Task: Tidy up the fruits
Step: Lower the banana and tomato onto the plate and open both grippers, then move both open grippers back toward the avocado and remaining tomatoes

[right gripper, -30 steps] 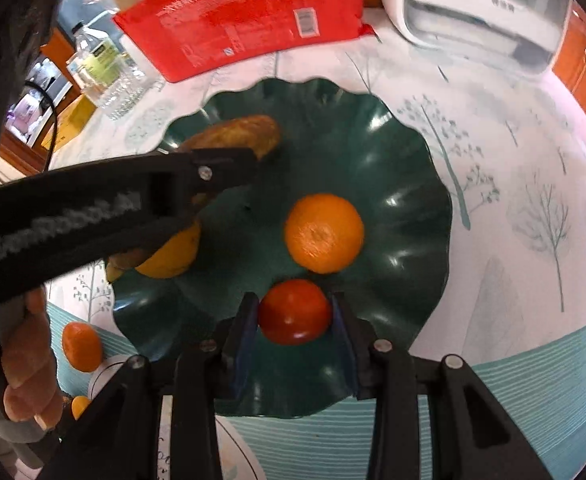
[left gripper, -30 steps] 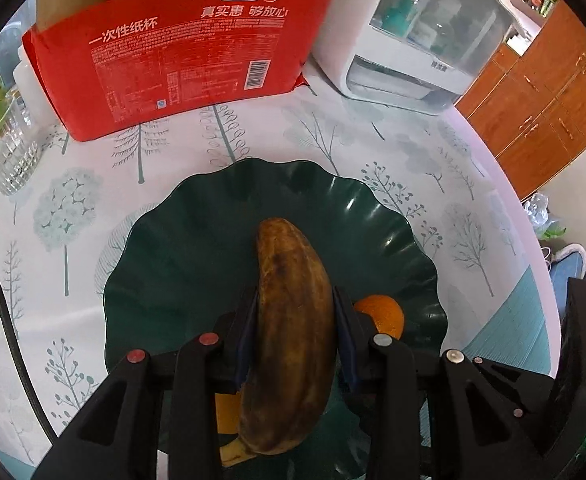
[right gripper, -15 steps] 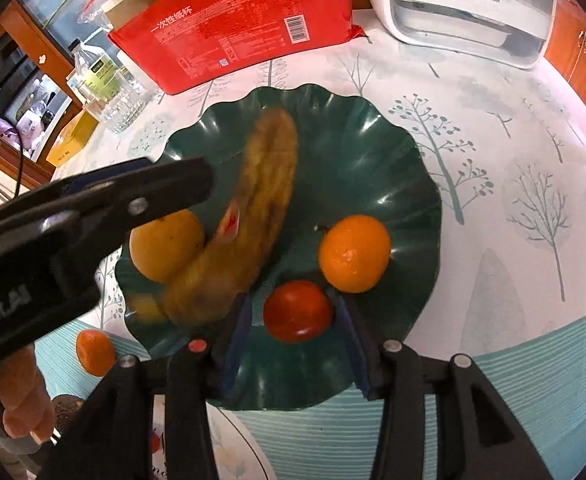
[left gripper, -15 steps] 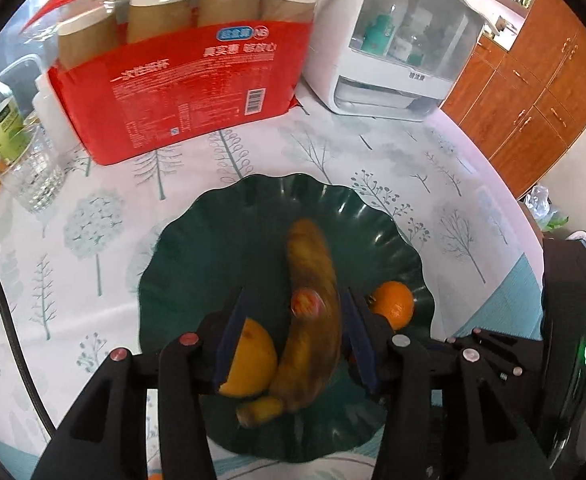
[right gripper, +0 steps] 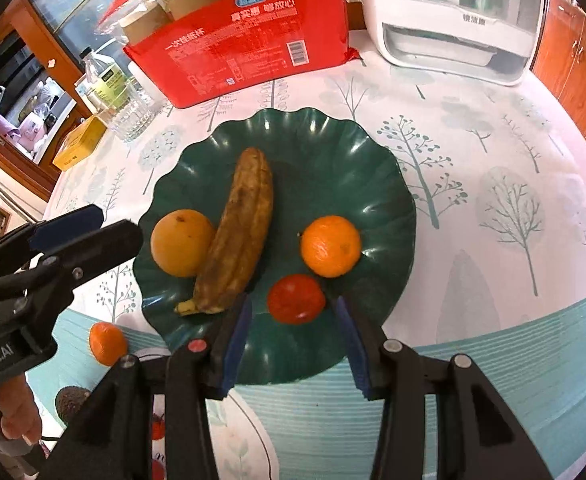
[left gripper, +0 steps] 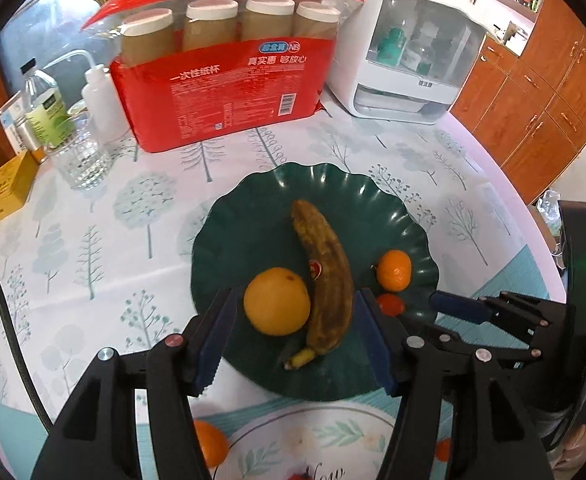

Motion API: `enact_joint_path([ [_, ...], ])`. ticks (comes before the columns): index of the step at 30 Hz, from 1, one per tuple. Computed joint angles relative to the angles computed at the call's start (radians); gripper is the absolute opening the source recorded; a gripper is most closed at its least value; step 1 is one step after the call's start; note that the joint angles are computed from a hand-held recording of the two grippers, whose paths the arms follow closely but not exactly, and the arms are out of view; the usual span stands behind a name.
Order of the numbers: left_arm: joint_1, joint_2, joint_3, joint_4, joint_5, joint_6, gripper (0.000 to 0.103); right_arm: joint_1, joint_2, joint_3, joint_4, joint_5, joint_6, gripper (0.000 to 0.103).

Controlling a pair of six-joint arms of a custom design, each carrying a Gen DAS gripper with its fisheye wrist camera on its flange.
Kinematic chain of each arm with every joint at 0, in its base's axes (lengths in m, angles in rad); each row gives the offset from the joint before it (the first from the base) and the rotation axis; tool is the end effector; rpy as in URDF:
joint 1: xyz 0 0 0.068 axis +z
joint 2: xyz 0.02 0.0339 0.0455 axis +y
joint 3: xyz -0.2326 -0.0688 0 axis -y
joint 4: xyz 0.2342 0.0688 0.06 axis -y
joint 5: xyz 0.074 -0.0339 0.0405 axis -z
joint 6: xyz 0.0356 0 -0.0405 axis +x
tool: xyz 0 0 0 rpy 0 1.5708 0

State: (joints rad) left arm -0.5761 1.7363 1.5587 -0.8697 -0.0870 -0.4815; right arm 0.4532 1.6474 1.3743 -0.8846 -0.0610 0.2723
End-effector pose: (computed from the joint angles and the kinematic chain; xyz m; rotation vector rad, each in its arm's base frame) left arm 0.2987 -0.1903 0.2658 0.0939 2.6336 -0.2571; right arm 0.2899 0.1436 0.2397 -0.2671 2.7499 0.2842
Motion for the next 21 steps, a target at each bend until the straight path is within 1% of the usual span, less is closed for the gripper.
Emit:
enact_joint_path([
  [11,-0.061,-0.153,-0.057,-0.088,-0.071,-0.060,0.060,0.029,-0.136,-0.021,-0.065,0.026,0.009,0.045],
  [17,-0.107,-0.245,-0.100,-0.138,-0.103,-0.123,0.060,0.059,-0.224,-0.048,-0.103,0.054,0.007,0.045],
  [21,-0.144,-0.310,-0.143,-0.173,-0.132,-0.161,0.060,0.070,-0.289,-0.083,-0.120,0.045,0.012,0.045],
])
